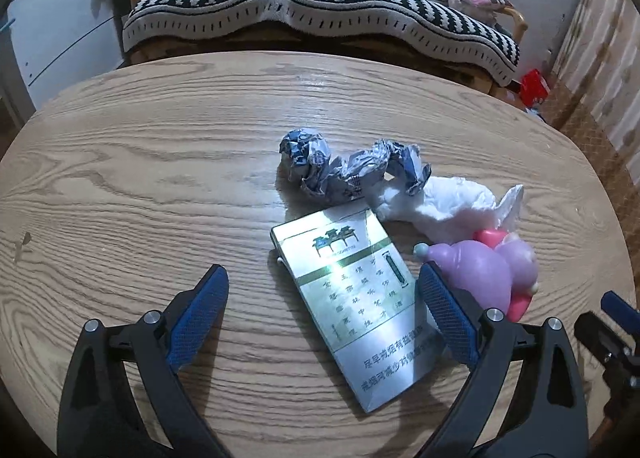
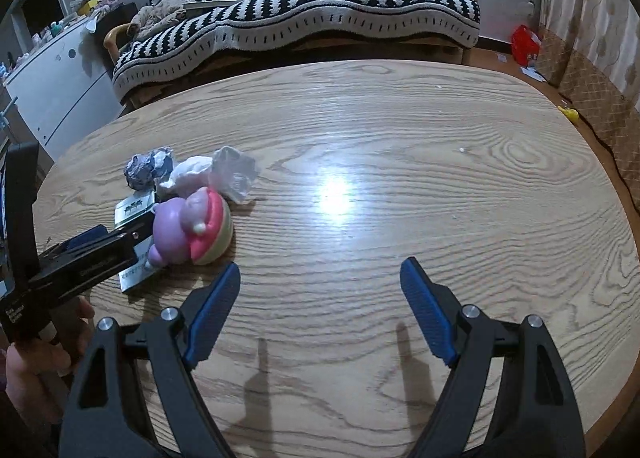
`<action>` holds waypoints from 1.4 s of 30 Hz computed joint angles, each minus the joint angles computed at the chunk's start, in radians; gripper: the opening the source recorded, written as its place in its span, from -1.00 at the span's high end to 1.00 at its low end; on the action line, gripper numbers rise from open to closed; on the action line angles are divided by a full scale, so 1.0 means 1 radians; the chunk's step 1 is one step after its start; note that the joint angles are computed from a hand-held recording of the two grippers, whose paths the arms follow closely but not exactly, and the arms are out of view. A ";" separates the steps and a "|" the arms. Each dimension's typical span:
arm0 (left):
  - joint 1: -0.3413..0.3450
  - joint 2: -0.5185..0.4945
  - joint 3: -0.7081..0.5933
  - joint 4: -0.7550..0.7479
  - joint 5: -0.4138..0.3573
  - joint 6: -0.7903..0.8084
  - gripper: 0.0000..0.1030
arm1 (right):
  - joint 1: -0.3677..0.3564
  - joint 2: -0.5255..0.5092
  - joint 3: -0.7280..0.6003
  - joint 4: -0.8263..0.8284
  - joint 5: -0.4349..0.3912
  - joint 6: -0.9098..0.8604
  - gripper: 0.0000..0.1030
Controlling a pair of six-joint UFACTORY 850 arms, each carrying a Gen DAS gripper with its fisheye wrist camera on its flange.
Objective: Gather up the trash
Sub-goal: 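Grasp the white cigarette box with the left tool while the right tool grasps the purple-pink toy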
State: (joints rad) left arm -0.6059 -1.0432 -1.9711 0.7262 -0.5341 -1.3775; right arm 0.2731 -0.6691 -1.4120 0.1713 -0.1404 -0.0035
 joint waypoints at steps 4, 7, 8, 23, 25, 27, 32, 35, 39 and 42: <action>-0.008 -0.011 -0.022 -0.002 -0.031 -0.008 -0.81 | 0.002 -0.008 -0.014 0.040 -0.002 -0.037 -0.54; -0.014 -0.032 -0.059 -0.018 -0.078 -0.003 -0.87 | 0.002 -0.013 -0.024 0.049 0.000 -0.035 -0.54; -0.016 -0.041 -0.074 -0.016 -0.095 -0.012 -0.87 | 0.002 -0.014 -0.026 0.051 0.001 -0.032 -0.54; 0.018 0.064 0.109 0.008 -0.046 0.053 -0.87 | 0.016 -0.048 -0.067 0.268 -0.039 -0.301 -0.54; 0.021 0.084 0.148 0.052 -0.009 0.025 -0.83 | 0.025 -0.059 -0.084 0.315 -0.049 -0.352 -0.55; 0.012 0.092 0.169 0.134 -0.001 -0.014 -0.47 | 0.036 -0.073 -0.105 0.339 -0.061 -0.378 -0.56; 0.008 0.117 0.216 0.210 0.059 -0.020 -0.19 | 0.054 -0.101 -0.141 0.358 -0.071 -0.393 -0.60; 0.015 0.141 0.246 0.175 0.090 -0.006 -0.14 | 0.065 -0.123 -0.167 0.324 -0.078 -0.362 -0.60; 0.026 0.190 0.314 0.128 0.143 -0.002 -0.12 | 0.084 -0.160 -0.212 0.273 -0.087 -0.315 -0.64; 0.025 0.223 0.359 0.216 0.139 -0.089 -0.12 | 0.097 -0.191 -0.250 0.255 -0.102 -0.294 -0.64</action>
